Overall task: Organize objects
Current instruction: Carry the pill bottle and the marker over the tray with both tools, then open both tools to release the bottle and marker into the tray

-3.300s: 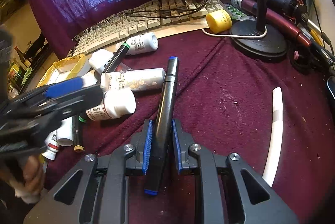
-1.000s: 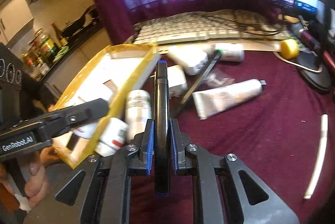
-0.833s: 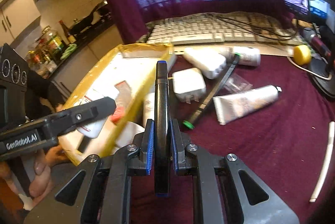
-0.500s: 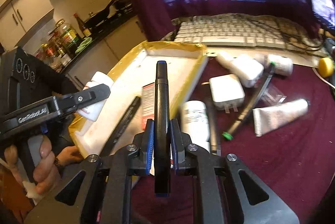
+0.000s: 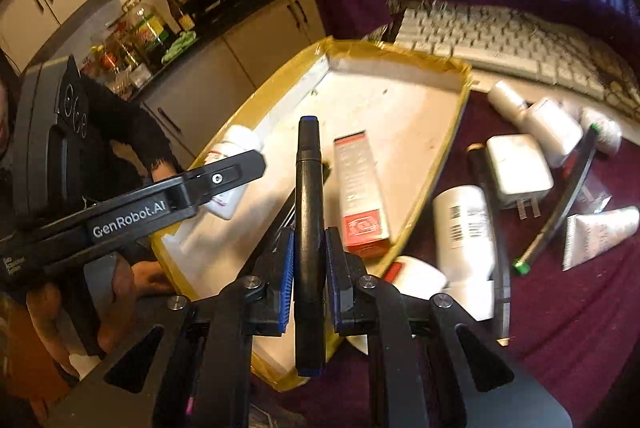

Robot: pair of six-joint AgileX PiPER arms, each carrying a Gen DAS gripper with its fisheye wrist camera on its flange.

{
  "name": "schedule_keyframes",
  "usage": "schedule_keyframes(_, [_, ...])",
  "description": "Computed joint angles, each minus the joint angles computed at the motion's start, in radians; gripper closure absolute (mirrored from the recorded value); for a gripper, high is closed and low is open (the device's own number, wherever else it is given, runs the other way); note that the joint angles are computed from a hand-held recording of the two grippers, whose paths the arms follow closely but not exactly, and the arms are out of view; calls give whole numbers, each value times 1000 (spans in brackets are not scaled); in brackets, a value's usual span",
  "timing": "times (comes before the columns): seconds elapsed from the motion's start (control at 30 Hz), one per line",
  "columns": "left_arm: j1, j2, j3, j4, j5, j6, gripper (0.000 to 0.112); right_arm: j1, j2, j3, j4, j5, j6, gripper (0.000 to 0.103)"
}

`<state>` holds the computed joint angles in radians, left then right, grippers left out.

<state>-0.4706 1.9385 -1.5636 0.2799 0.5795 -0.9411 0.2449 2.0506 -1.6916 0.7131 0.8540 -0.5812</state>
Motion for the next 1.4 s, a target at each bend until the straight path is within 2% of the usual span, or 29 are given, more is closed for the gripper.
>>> schedule_keyframes(0.23, [14,24,-20,-57,29,57,81,66,60,-79,-160,-7,163,91])
schedule_keyframes(0.37, [16,32,-24,-81,35,75,81,91,47,-58,-264,-69,239,91])
schedule_keyframes(0.57, [8,75,-67,-94,72,90,81,111,41,-41,-349,-120,297,91])
schedule_keyframes(0.83, [-8,90,-78,-32,90,41,81,120,27,-5,-366,-174,299,90])
schedule_keyframes(1.07, [-10,92,-81,-23,92,32,81,115,26,-1,-342,-173,283,90])
schedule_keyframes(1.17, [-4,85,-62,-42,56,51,80,108,22,5,-319,-168,266,90])
schedule_keyframes(1.2, [-4,75,-45,-39,33,48,79,103,17,12,-296,-169,247,90])
schedule_keyframes(1.27, [-6,60,-18,-28,-6,44,61,91,11,22,-248,-159,200,88])
schedule_keyframes(1.33, [-15,38,16,23,-52,-8,51,77,2,39,-180,-146,123,80])
schedule_keyframes(1.4, [-24,21,37,73,-77,-61,47,69,-24,79,-141,-160,60,73])
